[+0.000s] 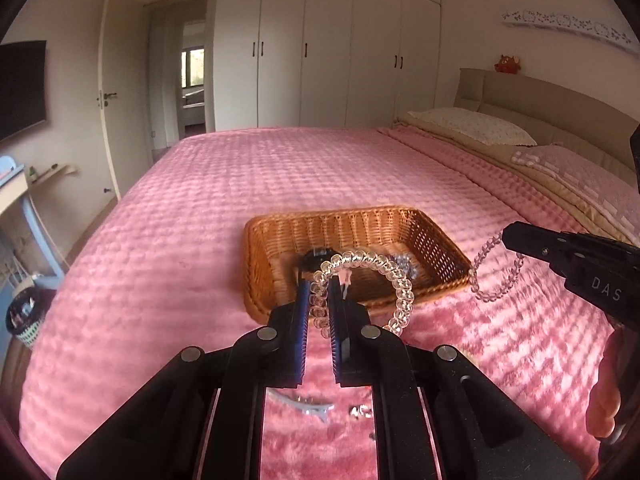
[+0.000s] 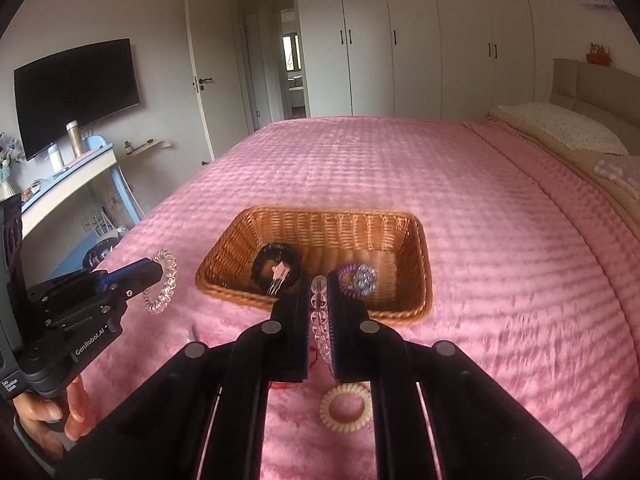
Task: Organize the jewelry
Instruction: 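Carry both bead bracelets into the basket and open both tools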
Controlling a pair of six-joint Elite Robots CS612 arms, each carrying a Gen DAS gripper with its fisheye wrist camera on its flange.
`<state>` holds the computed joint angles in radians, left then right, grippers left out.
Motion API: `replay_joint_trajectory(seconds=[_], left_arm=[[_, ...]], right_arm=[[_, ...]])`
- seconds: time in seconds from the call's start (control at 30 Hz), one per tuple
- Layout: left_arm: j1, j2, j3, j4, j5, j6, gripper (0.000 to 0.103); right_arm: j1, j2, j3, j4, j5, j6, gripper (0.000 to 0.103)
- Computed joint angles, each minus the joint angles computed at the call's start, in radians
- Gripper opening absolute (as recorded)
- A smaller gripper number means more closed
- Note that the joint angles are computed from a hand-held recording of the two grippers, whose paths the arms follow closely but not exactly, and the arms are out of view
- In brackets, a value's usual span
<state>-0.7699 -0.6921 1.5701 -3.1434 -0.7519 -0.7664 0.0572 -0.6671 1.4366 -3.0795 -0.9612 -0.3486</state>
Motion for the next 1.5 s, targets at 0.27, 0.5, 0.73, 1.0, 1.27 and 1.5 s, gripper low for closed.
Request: replay_joint_trajectory(seconds=[0.27,0.5,0.73,1.0,1.27,1.5], left_arm=[[0.069,0.063,-0.122,0.043,-0.064,0.026,0.008],[0.11,0.117,-0.188,0.106,-0.118,-0.001,0.008],[0.129,0.14,-0.209,0.134,-0.153,-0.022,0.008],[0.13,0.145,-0.211,0.143,-0.165,-0.032,0.009],[0.119,0.116,-0.149,0.01,-0.151,-0.041,0.04],[0.084,0.064,-0.062,-0.086,-0.099,-0.047,0.041]], right_arm=[[0.041,0.098,-0.187,0.105,-0.036,0.025,0.006],[0.076,0.182,-0.315,0.233,-0.094,0.017,0.006],[0.087,0.235,-0.384,0.293,-0.118,0.042,0.006],[0.085,0.251,-0.405,0.314,-0.131,0.073,0.007],[0.062,0.226,-0.371,0.302,-0.104,0.107,0.047],[0.037,0.137,-0.212,0.141,-0.08,0.083,0.047]])
